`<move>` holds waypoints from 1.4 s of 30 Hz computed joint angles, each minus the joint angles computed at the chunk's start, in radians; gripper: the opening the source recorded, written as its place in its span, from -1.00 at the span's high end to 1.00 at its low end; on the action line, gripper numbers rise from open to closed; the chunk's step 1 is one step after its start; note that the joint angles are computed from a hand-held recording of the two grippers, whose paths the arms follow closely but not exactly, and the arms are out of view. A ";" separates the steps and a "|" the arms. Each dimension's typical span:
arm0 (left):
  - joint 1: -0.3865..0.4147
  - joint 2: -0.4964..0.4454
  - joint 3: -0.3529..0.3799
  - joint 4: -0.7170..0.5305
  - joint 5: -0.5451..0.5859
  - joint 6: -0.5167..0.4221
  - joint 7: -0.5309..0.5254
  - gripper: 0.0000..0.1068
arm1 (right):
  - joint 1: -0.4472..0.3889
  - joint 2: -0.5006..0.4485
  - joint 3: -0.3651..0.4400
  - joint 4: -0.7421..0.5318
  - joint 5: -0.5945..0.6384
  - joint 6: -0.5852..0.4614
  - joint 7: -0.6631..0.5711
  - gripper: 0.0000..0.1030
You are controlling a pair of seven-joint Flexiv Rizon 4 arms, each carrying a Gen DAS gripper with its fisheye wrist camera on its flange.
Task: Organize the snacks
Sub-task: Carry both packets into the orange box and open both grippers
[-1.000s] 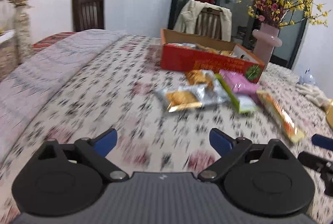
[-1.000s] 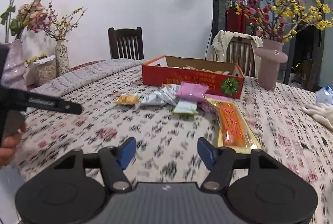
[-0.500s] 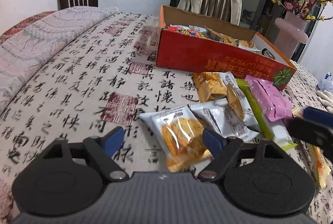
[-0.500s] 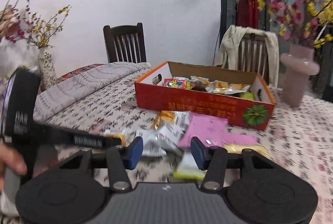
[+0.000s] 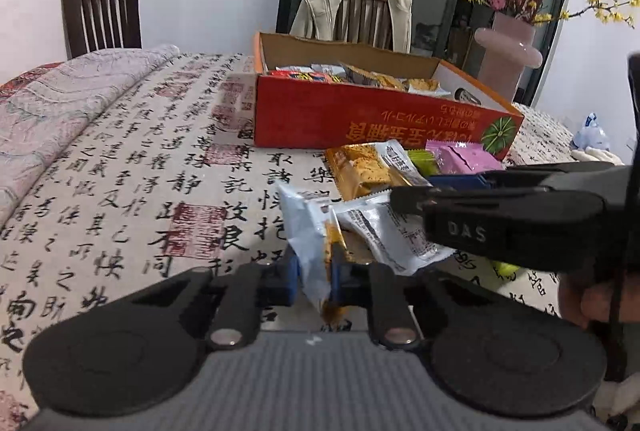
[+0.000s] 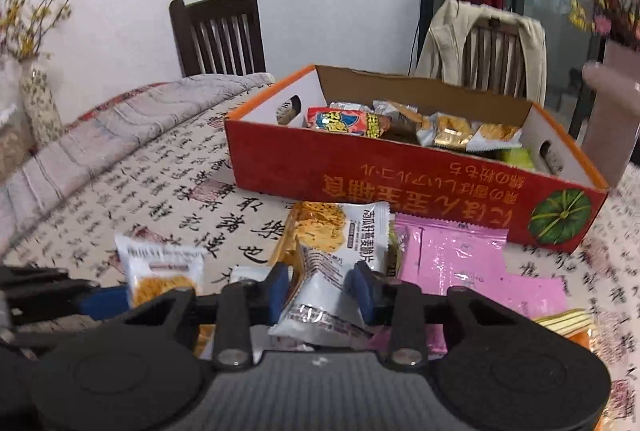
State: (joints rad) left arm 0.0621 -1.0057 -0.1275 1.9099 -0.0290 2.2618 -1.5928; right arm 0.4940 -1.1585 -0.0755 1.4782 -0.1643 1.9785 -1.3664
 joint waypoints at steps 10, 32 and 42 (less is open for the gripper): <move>-0.028 0.079 0.026 0.207 0.005 0.179 -0.052 0.78 | -0.036 0.118 0.051 0.260 0.001 0.184 -0.110 0.71; -0.293 0.128 0.051 0.494 -0.170 0.453 -0.086 0.77 | -0.167 0.185 0.168 0.819 0.094 0.786 -0.173 0.71; -0.316 0.140 0.051 0.439 -0.200 0.397 -0.035 0.77 | -0.213 0.172 0.152 0.841 0.051 0.845 -0.145 0.70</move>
